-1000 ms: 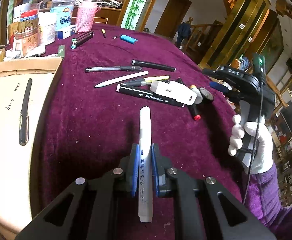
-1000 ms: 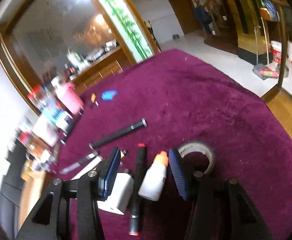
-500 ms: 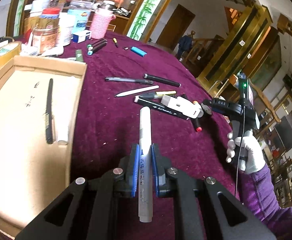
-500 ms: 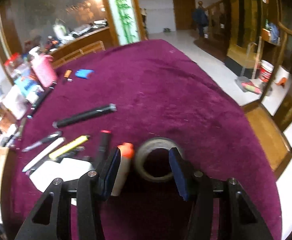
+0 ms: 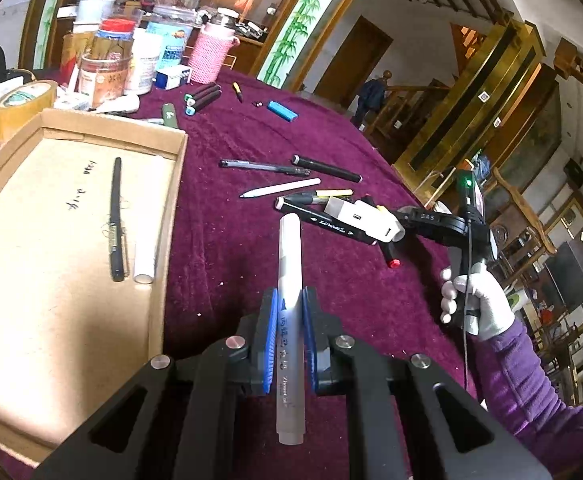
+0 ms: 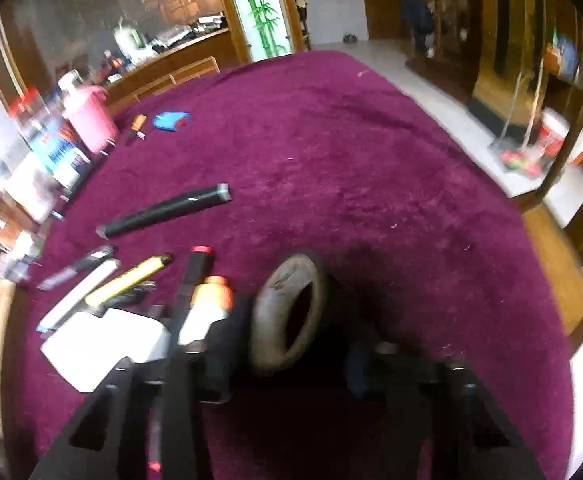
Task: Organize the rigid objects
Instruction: 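Release the white marker into the tray with the left tool while the right sets the tape inside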
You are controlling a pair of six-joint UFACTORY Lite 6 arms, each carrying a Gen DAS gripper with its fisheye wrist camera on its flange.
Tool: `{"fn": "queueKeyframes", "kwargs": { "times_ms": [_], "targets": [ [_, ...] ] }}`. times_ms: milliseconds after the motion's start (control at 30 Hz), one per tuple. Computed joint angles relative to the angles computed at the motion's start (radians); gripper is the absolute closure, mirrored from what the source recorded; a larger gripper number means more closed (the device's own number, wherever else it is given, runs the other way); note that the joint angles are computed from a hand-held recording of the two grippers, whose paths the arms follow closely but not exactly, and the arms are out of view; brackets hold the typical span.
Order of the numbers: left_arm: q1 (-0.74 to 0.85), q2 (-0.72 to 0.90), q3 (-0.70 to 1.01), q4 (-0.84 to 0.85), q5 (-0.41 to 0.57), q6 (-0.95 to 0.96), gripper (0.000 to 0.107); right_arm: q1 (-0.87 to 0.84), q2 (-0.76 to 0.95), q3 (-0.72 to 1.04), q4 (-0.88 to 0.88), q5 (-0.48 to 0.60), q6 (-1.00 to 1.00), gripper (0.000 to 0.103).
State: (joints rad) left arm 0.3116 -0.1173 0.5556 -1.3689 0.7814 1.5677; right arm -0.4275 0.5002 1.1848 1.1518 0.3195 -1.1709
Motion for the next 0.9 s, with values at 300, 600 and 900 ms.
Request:
{"fn": "queueKeyframes", "kwargs": {
  "times_ms": [300, 600, 900],
  "targets": [
    [0.205, 0.013, 0.060, 0.095, 0.128, -0.032, 0.095, -0.071, -0.254, -0.186, 0.163, 0.128, -0.150, 0.085],
    [0.270, 0.360, 0.485, 0.289, -0.020, -0.185, 0.095, 0.276, -0.358, -0.139, 0.042, 0.288, 0.122, 0.084],
    [0.196, 0.712, 0.859, 0.415, -0.084, -0.398, 0.095, 0.741, 0.135, 0.360, -0.040, 0.292, 0.428, 0.084]
  ]
}}
